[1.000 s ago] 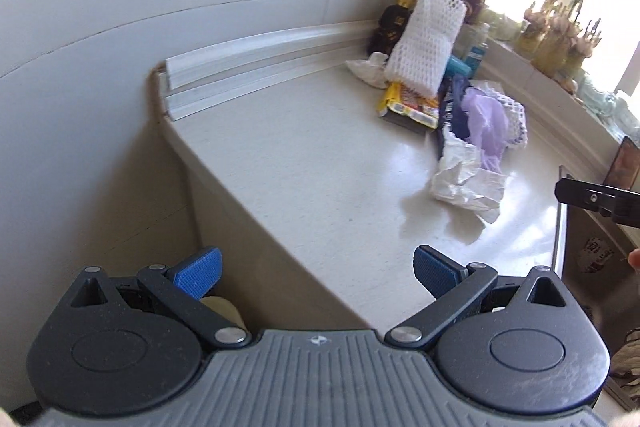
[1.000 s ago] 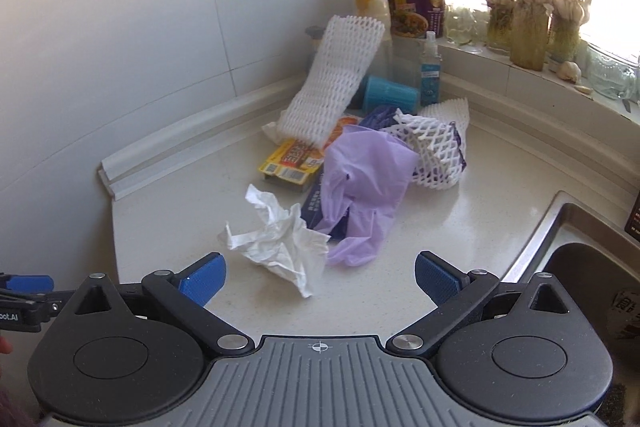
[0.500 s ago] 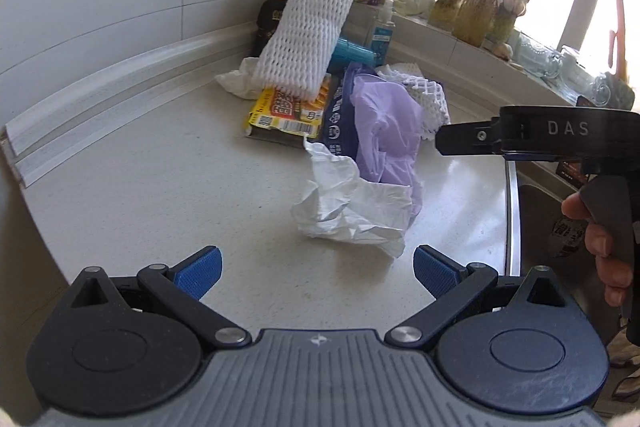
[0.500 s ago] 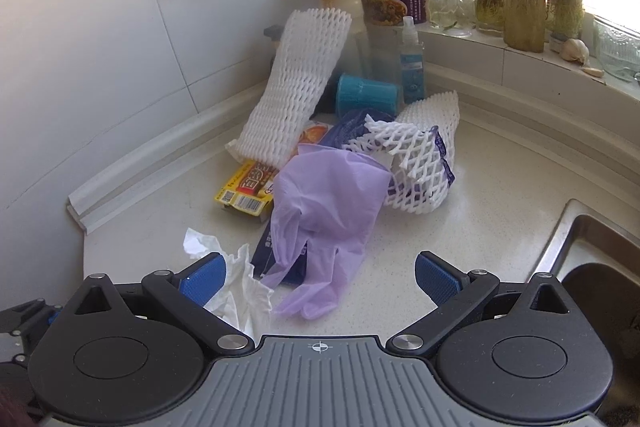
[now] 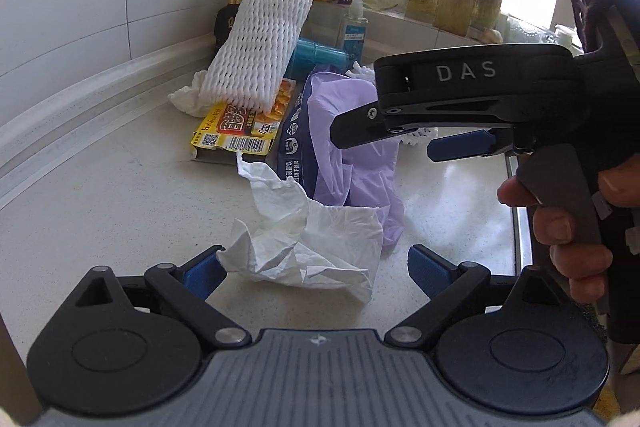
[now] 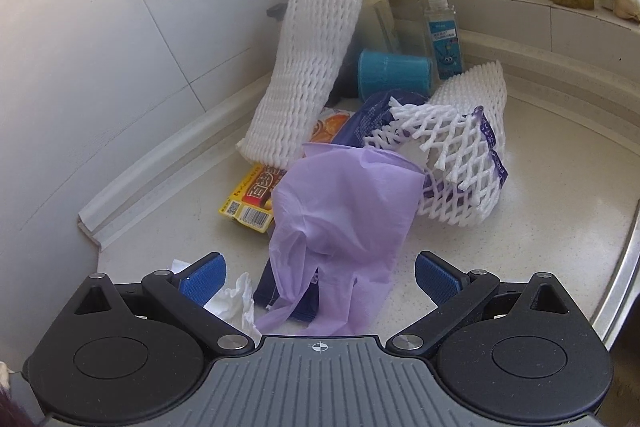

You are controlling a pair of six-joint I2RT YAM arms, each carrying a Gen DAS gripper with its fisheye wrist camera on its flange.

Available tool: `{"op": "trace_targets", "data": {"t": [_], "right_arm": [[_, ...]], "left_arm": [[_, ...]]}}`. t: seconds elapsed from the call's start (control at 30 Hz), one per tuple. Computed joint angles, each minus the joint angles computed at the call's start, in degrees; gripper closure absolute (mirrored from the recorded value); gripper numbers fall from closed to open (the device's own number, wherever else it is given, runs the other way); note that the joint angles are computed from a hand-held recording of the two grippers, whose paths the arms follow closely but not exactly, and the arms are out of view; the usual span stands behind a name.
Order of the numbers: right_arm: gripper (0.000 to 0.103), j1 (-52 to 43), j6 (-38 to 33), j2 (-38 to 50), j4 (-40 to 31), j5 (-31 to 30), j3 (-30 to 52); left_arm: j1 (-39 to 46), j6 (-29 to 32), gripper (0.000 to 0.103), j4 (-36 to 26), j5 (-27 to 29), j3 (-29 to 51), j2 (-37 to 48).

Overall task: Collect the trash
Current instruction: 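Close the left gripper on the white tissue while the right gripper grasps the purple glove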

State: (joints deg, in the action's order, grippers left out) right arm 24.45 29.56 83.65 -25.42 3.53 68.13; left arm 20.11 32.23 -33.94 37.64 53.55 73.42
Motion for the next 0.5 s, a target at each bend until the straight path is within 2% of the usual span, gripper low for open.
{"op": "trace_targets", "data": {"t": [0.13, 0.37, 0.5], "right_arm": [[0.001, -0.7, 0.0, 1.7, 1.2, 0.1, 0.2], [0.003, -0.7, 0.0, 2.4, 4.2, 1.1, -0.6], [0.008, -0.4, 0.5, 2.2, 5.1, 2.7, -1.1]], "left_arm": [[-0.8, -2.2, 0.016, 0.8, -1.4, -0.2, 0.1], [-0.6, -3.0, 0.038, 0.9, -2.4, 0.0, 0.2], [0.2, -4.0, 0.043, 0.2, -1.9, 0.8, 0.9]]}}
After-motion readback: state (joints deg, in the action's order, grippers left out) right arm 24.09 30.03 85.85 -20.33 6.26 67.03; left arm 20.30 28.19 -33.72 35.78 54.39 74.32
